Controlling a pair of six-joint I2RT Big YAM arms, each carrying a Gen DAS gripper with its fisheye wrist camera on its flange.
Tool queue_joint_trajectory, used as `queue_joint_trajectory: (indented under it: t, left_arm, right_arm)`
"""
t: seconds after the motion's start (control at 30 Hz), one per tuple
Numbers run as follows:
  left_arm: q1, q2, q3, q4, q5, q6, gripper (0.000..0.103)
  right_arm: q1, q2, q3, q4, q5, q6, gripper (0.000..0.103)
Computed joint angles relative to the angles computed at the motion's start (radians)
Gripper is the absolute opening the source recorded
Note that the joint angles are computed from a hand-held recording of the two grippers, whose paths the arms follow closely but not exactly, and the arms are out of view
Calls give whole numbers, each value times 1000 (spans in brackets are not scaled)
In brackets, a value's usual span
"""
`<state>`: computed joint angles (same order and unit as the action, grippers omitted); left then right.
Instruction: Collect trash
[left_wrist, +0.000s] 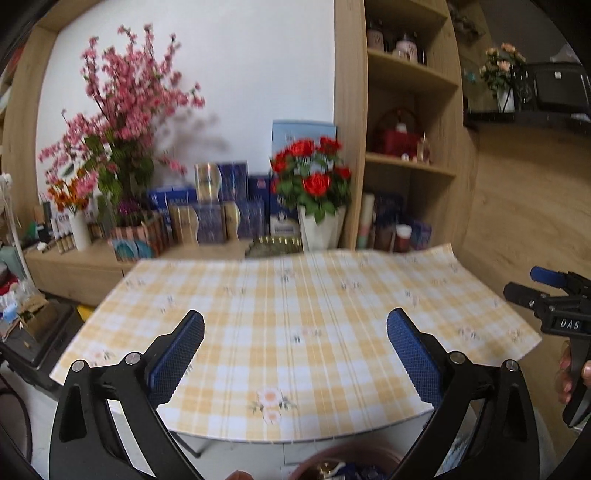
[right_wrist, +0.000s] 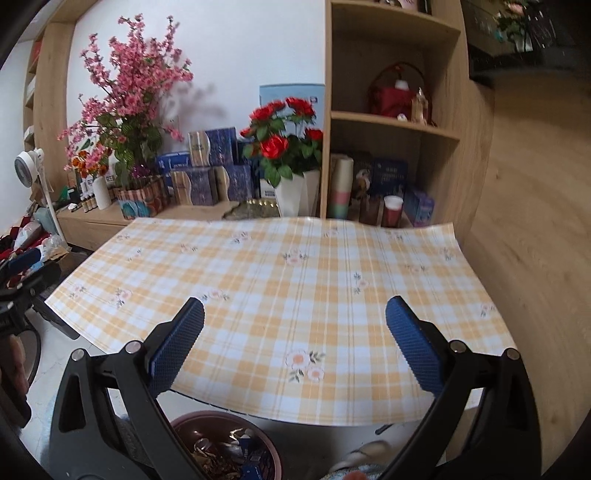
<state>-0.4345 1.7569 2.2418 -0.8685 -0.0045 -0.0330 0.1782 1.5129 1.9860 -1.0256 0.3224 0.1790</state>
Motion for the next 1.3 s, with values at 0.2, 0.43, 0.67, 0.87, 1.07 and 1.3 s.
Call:
queue_joint_trajectory:
  t: [0.2,0.43,0.67,0.87,1.07,1.3]
  left_arm:
    - [-5,7,77,-34,-20,0,97]
    - [-18,9,107,-50,-63,12,97]
    - [-24,2,107,-43,-83,19,97]
    - [-32,3,118,-43,-102,35,97]
    - [-40,-1,114,-33,-121,51,97]
    - [-43,2,123,-38,-119,57,97]
  right_arm:
    - [13,17,81,-28,-9,-1,97]
    - [25,26,120,-54,5,3,97]
    - [24,18,116,-55,10,22,97]
    - [21,14,112,-57,9,35,97]
    - [19,10,108,-55,14,40,97]
    - [18,7,103,-52,13,39,97]
